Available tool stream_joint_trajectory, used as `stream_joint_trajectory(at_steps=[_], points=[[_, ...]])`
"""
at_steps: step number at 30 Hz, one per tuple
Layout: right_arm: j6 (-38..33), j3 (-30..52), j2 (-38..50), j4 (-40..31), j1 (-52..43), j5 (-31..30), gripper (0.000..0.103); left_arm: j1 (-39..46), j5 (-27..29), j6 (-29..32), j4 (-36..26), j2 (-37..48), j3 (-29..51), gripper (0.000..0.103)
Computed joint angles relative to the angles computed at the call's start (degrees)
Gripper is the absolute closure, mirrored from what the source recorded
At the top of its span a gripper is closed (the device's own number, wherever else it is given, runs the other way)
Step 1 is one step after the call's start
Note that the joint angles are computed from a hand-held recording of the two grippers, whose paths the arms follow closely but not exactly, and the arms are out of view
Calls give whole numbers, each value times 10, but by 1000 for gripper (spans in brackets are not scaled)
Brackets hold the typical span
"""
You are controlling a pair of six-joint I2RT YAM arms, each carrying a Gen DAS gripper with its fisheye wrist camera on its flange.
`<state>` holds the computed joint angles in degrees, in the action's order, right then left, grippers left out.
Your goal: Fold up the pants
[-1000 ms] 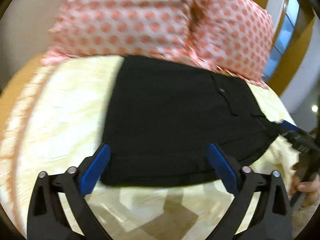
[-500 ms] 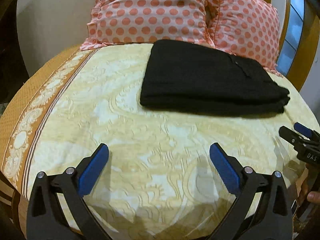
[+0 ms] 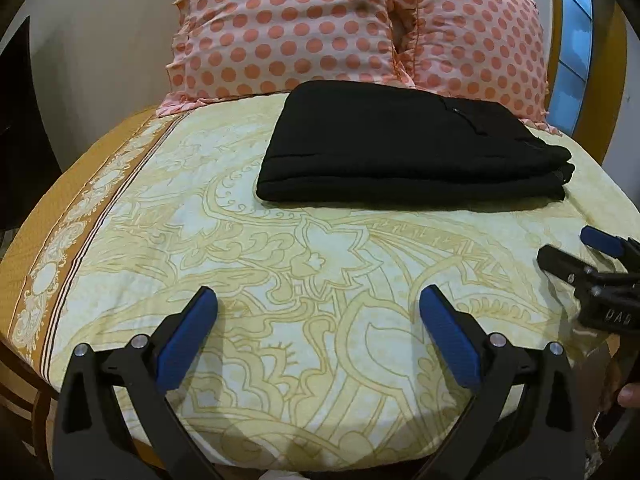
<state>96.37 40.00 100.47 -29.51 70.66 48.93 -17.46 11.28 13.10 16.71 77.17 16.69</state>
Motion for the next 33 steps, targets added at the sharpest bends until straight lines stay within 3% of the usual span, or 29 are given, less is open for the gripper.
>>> stream_joint_trajectory(at_steps=[10,33], points=[[76,28,35,-50,17,18,1,-6,0,1,11,21,12,2],[94,33,41,-65,24,33,1,-1,9,2,37,18,-3,2]])
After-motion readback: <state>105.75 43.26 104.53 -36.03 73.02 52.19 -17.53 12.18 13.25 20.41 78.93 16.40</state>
